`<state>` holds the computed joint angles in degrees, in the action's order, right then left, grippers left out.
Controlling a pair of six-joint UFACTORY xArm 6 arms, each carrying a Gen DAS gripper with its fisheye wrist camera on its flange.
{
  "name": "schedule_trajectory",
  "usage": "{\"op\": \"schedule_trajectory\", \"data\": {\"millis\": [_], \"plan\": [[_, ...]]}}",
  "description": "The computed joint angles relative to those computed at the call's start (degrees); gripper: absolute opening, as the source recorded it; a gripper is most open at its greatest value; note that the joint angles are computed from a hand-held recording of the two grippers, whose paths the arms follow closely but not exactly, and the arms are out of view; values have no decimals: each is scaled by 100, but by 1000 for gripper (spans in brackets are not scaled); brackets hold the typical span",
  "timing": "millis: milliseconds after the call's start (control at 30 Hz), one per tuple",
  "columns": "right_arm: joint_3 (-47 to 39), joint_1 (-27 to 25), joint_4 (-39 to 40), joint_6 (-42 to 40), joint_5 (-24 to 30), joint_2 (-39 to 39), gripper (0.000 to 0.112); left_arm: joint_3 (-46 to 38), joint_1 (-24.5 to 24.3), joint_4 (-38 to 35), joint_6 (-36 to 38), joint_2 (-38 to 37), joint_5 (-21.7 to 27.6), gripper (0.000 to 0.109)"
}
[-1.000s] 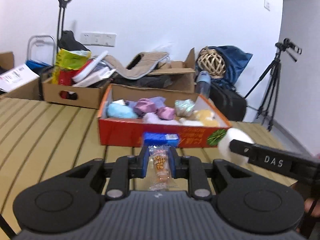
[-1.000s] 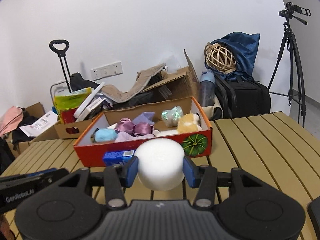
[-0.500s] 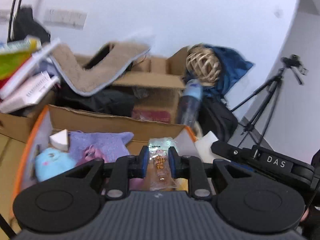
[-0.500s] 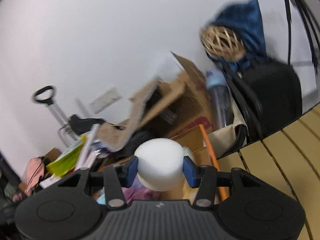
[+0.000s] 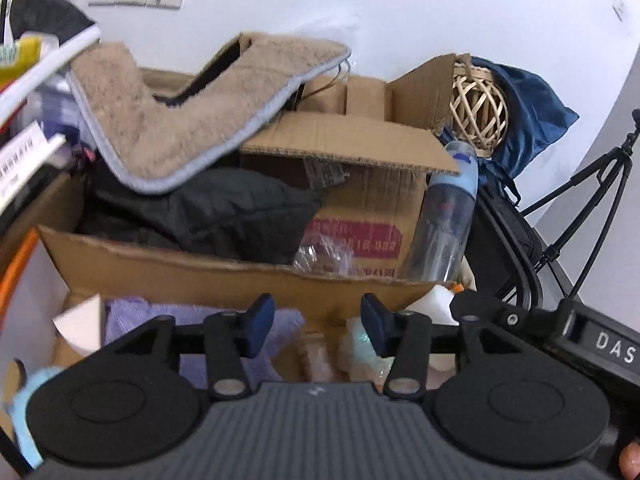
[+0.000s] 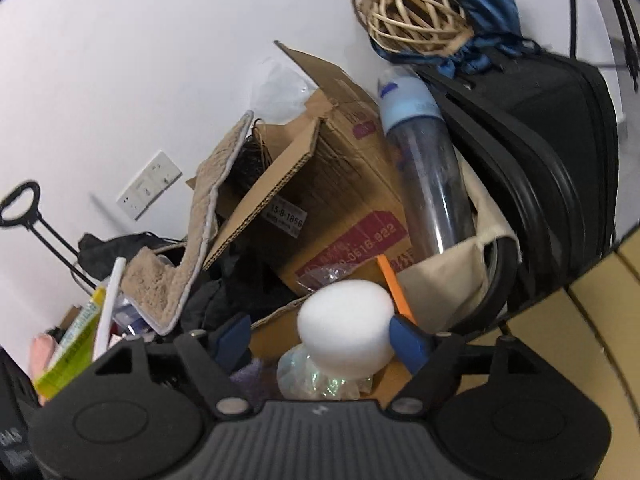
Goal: Organize soft objects
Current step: 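Lower the snack packet and foam cylinder into the box and open both grippers, then withdraw both grippers from the box back over the table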
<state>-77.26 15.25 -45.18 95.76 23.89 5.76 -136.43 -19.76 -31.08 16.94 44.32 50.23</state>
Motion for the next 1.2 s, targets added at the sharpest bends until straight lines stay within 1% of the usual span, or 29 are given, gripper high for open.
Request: {"op": "schedule_trajectory", "data": {"millis": [33,100,167,233,300,400,433,500,567,633,700,733,767,800,833,900,967,1033,1133,1200], "plan": [[-23,6,125,-113,13,-3,77,37,11,-15,87,-42,-38,54],[25,-32,488,-366,-199,-38,78,57,29,29,216,-88,-88,57],[34,-25,721,-544,-240,-86,78,245,55,130,291,-239,-196,58],[-47,44,723,-597,27,-152,78,477,100,272,260,-433,-265,58],[-54,125,712,-675,230,-285,78,874,168,239,455,-744,-370,58],[-123,315,907,-1076,648,-509,78,1526,264,253,712,-1294,-512,59],[-167,403,924,-1186,843,-584,78,1755,306,217,834,-1508,-505,60],[-288,623,907,-1398,1301,-727,79,2410,396,21,1358,-2098,-626,64],[-494,904,864,-1675,1885,-809,79,3145,475,-159,1836,-2758,-875,68],[-670,1310,640,-1896,2510,-916,79,3929,594,-351,2206,-3508,-1101,70],[-770,1756,435,-2081,3030,-1042,79,4670,744,-605,2603,-4250,-1235,84],[-785,2008,302,-2131,3267,-1119,79,5086,838,-797,2850,-4659,-1320,86],[-793,2254,145,-2108,3477,-1184,80,5505,937,-990,3138,-5067,-1414,86],[-774,2542,-61,-2012,3708,-1261,85,5883,1016,-1121,3362,-5442,-1522,87],[-765,2825,-246,-1909,3935,-1317,87,6228,1098,-1224,3554,-5792,-1594,88],[-694,3451,-595,-1654,4375,-1436,87,6932,1346,-1462,3881,-6560,-1599,90],[-669,4057,-846,-1413,4799,-1474,87,7485,1683,-1772,4196,-7260,-1331,95],[-679,4734,-1157,-1045,5328,-1433,87,8015,2186,-2230,4585,-7996,-807,98],[-730,5627,-1441,-480,6027,-1261,88,8665,3066,-2644,4956,-8933,26,99],[-748,6153,-1548,-3,6421,-1138,88,9028,3839,-2956,5201,-9464,659,100]]}}
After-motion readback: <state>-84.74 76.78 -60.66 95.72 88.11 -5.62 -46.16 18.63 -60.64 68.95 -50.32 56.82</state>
